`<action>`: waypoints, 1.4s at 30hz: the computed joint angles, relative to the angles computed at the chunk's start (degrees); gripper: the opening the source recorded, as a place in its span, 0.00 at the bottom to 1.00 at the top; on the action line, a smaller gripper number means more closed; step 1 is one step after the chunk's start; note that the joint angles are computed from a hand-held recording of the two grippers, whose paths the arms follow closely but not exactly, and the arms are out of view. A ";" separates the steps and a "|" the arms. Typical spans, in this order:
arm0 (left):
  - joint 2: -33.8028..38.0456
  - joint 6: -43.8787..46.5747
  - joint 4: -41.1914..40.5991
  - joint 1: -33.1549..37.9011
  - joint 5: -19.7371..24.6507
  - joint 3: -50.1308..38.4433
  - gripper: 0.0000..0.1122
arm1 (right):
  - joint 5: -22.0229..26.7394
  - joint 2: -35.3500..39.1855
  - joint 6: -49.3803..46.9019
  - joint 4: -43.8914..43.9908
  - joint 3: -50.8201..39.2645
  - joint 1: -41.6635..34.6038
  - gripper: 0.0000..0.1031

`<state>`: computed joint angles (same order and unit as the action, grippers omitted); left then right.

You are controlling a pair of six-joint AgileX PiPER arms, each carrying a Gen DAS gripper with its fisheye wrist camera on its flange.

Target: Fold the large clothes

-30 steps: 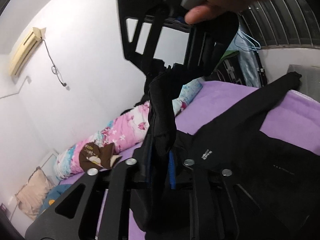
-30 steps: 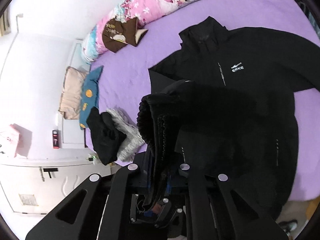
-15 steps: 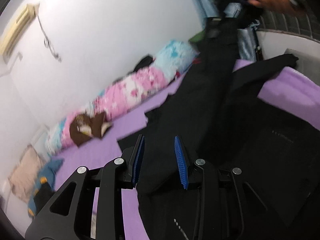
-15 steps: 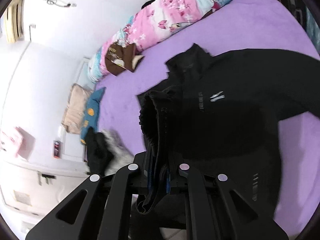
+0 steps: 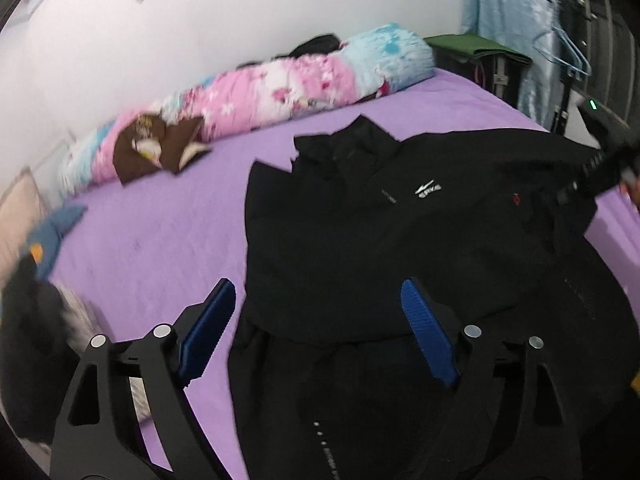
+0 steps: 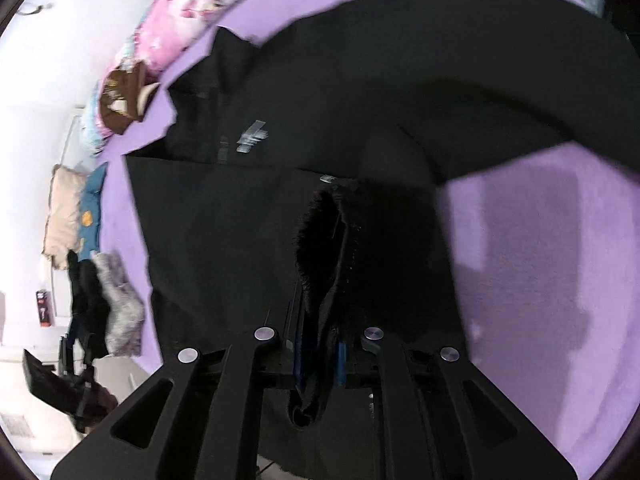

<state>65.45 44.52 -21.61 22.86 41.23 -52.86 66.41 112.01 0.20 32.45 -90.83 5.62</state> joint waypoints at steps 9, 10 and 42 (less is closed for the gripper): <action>7.79 -1.84 -5.10 4.17 4.67 -1.97 0.81 | -6.03 -1.67 -4.89 -1.87 10.85 -1.79 0.23; 8.02 -2.72 -4.81 4.06 4.45 -1.95 0.85 | -6.78 -1.89 -5.49 -1.51 12.07 -2.42 0.23; 4.30 -10.28 -2.55 -0.39 3.21 5.46 0.86 | -12.13 -18.37 -35.29 29.58 31.06 -53.13 0.83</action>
